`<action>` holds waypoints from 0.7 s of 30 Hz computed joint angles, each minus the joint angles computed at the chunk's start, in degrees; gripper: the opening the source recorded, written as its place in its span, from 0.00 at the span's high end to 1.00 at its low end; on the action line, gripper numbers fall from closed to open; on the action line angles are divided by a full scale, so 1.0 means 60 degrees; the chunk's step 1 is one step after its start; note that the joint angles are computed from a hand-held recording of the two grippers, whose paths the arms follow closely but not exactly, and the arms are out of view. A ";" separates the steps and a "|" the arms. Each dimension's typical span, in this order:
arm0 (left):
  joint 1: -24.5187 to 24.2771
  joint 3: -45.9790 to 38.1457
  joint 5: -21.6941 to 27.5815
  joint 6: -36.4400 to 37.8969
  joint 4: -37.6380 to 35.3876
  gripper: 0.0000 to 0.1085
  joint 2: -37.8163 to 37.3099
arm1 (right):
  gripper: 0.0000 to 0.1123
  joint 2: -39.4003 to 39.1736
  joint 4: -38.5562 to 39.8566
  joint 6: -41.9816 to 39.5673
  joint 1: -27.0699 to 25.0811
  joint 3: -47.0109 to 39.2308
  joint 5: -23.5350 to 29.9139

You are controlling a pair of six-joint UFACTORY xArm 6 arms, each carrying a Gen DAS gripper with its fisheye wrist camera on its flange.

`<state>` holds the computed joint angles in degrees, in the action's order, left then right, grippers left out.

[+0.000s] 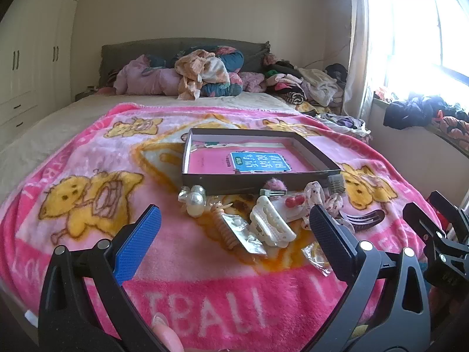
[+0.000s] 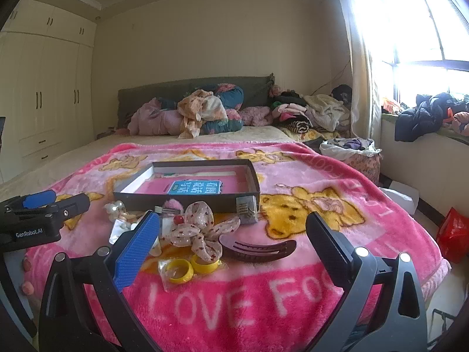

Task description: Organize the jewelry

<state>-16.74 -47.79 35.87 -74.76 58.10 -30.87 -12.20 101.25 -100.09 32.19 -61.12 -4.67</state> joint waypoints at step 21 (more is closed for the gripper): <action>0.1705 0.0271 -0.1051 0.1592 -0.2206 0.15 0.0473 | 0.14 0.1458 -1.0000 0.9325 -0.0655 -0.0360 0.1518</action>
<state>-6.51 -46.16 29.56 -65.21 44.86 -28.03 -3.45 41.25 -44.15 28.26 -63.28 4.43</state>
